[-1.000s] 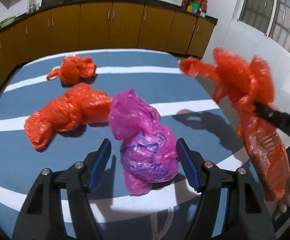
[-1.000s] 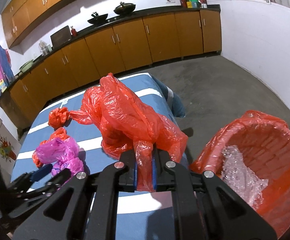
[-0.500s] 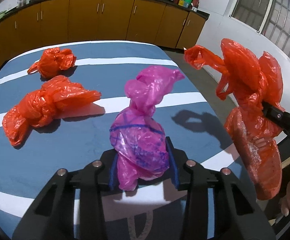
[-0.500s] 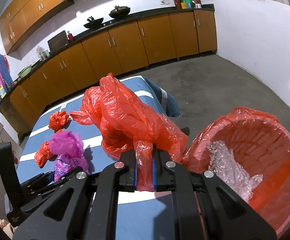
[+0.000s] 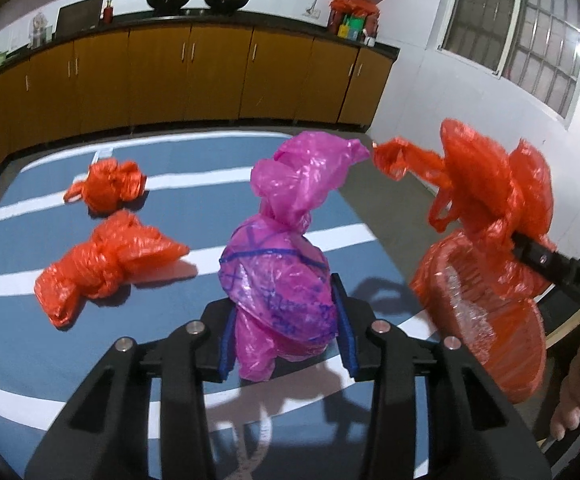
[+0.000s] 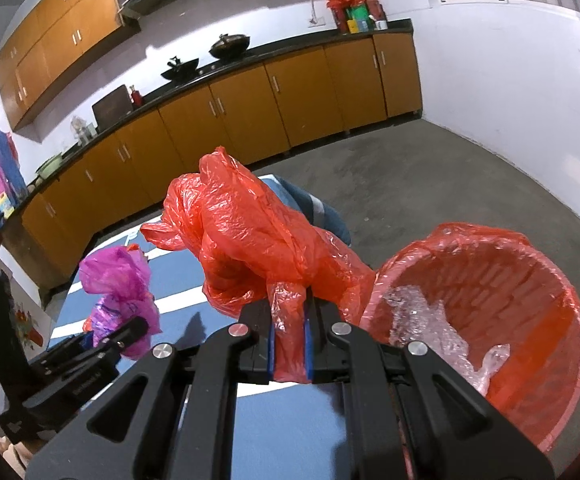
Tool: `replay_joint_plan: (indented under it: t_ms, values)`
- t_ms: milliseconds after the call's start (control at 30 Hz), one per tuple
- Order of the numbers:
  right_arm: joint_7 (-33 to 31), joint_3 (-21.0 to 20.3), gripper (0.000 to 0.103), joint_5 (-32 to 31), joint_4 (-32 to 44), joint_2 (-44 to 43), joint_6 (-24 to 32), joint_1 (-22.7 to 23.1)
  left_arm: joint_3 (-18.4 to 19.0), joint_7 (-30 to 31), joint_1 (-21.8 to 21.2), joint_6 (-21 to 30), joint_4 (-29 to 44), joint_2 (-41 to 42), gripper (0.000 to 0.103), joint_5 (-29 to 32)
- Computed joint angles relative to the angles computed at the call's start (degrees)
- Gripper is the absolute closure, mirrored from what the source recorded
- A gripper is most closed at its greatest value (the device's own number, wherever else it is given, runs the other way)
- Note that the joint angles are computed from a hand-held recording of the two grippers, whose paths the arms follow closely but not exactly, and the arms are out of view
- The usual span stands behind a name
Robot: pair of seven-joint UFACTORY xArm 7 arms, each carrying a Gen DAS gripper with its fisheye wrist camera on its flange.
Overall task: Collect trash
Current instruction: 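Carry both bags over the orange basket and open both tools to drop them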
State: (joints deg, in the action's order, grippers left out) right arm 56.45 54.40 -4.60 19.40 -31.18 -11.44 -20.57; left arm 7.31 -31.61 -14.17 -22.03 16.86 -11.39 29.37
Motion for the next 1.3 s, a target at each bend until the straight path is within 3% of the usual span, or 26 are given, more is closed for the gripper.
replay_joint_plan:
  t_ms: [400,733,1000,1300]
  values:
    - [3.8,-10.8,0.093,-0.7,-7.6,-8.9,4.3,10.1,1.3,2.1,-9.6,3.3,-1.0,-8.5,0.063,-4.1]
    - [7.8,-18.2,0.093,-3.0,-13.7,-16.2,9.3,15.9,2.8,4.4,-17.4,3.3,0.0,-8.6,0.063,-7.5]
    - [11.3,-23.5,0.093,-5.5,-17.7,-23.7,15.6,20.3,6.5,0.8,-24.0,2.0,2.5,-5.9,0.063,-3.0]
    - [14.6,-27.2,0.093,-8.7,-20.3,-31.8,24.4,24.1,3.3,-7.3,-23.4,0.0,6.8,-0.6,0.063,4.3]
